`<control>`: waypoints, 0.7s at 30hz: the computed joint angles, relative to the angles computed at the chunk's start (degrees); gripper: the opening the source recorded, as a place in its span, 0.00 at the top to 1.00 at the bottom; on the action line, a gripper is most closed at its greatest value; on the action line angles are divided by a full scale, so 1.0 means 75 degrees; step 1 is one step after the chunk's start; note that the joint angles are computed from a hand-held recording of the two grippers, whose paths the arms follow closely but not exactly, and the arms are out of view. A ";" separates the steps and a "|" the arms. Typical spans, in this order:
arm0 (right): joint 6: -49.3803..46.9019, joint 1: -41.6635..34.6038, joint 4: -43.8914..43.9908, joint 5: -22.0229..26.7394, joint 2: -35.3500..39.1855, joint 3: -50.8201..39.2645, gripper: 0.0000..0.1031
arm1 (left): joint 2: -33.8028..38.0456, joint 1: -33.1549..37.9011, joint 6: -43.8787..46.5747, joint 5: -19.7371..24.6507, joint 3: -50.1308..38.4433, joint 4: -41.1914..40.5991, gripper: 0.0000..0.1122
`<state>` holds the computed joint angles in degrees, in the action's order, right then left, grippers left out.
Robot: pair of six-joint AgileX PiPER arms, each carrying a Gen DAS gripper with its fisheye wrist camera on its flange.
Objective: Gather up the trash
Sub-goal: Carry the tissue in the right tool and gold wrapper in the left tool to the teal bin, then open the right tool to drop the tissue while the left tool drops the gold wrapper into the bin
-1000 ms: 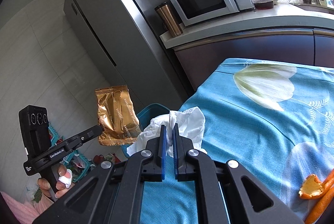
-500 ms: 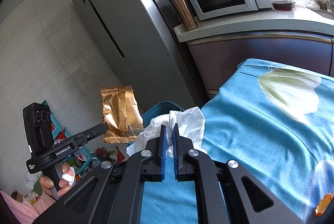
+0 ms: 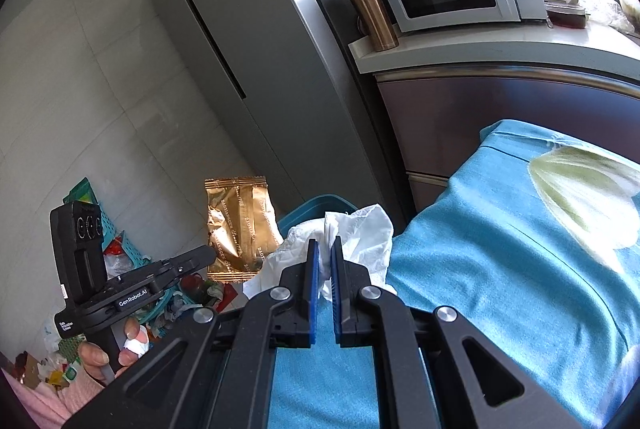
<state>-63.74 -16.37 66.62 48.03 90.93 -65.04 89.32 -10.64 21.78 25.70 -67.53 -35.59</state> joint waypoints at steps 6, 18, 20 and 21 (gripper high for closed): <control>0.0200 0.0346 -0.0156 -0.0150 0.0114 -0.0223 0.95 | 0.0217 0.0111 -0.0060 -0.0063 -0.0074 0.0065 0.97; 0.0811 0.1151 -0.0774 -0.0644 0.0517 -0.0706 0.95 | 0.0682 0.0200 -0.0281 -0.0179 -0.0288 0.0287 0.97; 0.0962 0.1298 -0.0910 -0.0727 0.0640 -0.0847 0.95 | 0.0783 0.0199 -0.0344 -0.0181 -0.0341 0.0342 0.97; 0.1001 0.1355 -0.0958 -0.0750 0.0706 -0.0912 0.95 | 0.0817 0.0185 -0.0407 -0.0196 -0.0350 0.0403 0.97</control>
<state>-56.23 -6.21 59.43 42.41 96.23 -71.88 95.45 -9.26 18.72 24.23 -70.15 -32.57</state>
